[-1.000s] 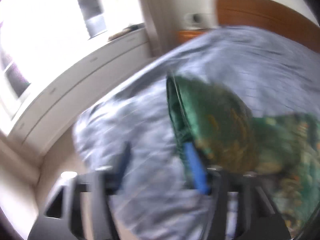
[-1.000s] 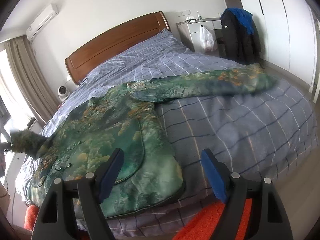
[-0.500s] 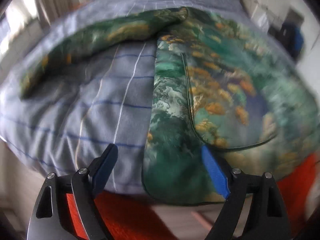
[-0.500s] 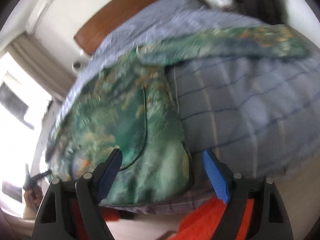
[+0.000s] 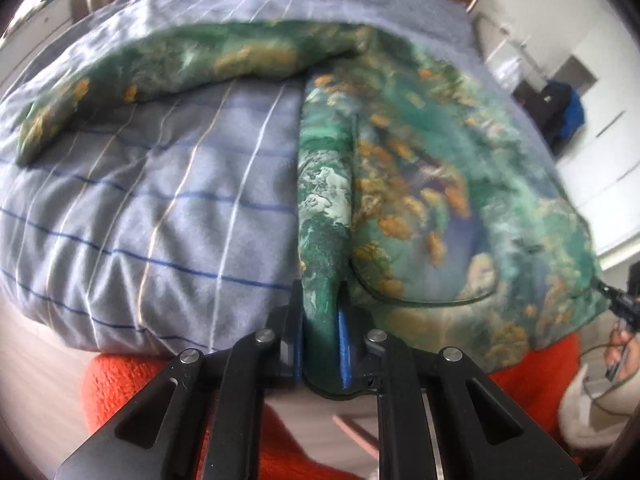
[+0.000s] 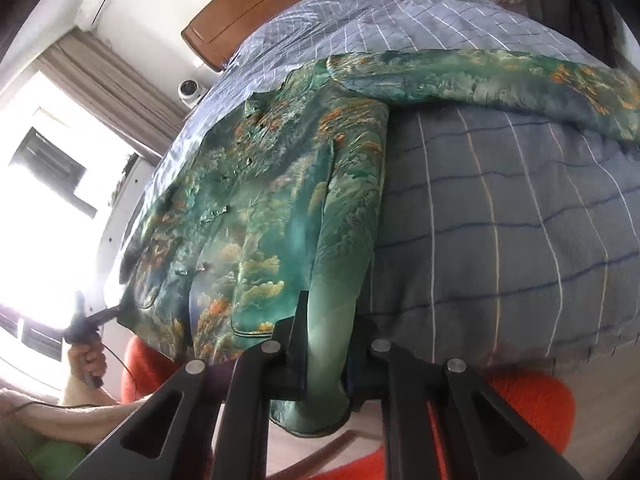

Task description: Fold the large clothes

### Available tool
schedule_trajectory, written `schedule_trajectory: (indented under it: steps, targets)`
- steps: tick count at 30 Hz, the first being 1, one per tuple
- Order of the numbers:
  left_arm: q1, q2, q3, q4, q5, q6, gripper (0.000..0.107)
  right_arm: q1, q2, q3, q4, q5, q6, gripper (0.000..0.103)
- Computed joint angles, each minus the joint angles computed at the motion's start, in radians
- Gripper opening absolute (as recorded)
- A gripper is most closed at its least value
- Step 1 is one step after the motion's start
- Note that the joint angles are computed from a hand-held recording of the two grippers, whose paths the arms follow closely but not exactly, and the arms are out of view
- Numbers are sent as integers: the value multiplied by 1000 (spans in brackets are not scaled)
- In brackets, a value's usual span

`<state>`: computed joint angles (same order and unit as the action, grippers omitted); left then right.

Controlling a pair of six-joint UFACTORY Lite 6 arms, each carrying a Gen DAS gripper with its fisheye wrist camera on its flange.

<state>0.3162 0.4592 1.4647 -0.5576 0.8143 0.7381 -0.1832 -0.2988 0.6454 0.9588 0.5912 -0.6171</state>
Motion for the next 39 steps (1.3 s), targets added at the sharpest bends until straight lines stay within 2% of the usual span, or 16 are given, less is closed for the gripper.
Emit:
schedule_trajectory:
  steps: [2,4,5,6,8,13,15,17,22,26,28,29,30,31,36,39]
  targets:
    - [-70,28,-10,94,-101,-100,32,28,49,-17,-4,-66,0,15]
    - [-96,-36,-66,131,-149,-134,42,33,129,-35,22,-120,-18,33]
    - [-97,-58,-78,127,-152,-131,56,27,153,-37,1,-132,17,49]
    - [-96,-107,-114,117,-166,-122,67,6,147,-45,13,-119,10,58]
    - [-80,-189,-155,84,-189,-83,79,-93,75,-79,78,-52,-79,61]
    - [-51,-232,-98,52,-182,-130,83,-453,46,26,155,121,-214,63]
    - [-46,-231,-71,27,-170,-156,85,-606,118,87,283,190,-300,74]
    - [-50,-250,-73,5,-173,-183,88,-721,279,176,432,231,-369,83]
    - [-79,-309,-117,78,-213,-273,91,-834,711,395,680,253,-366,83]
    - [-96,-317,-123,174,-233,-346,91,-818,879,550,761,175,-385,80]
    - [-99,-301,-114,203,-236,-386,91,-795,944,648,757,145,-360,72]
    - [-98,-293,-109,208,-237,-398,91,-781,975,700,734,116,-328,61]
    - [-99,-288,-108,216,-241,-412,91,-763,989,734,697,68,-284,30]
    - [-101,-281,-105,249,-255,-454,91,-748,997,771,623,9,-209,12]
    - [-83,-266,-131,289,-320,-526,91,-655,915,906,363,-107,30,9]
    - [-47,-246,-137,183,-317,-450,91,-562,925,1182,49,-73,296,9]
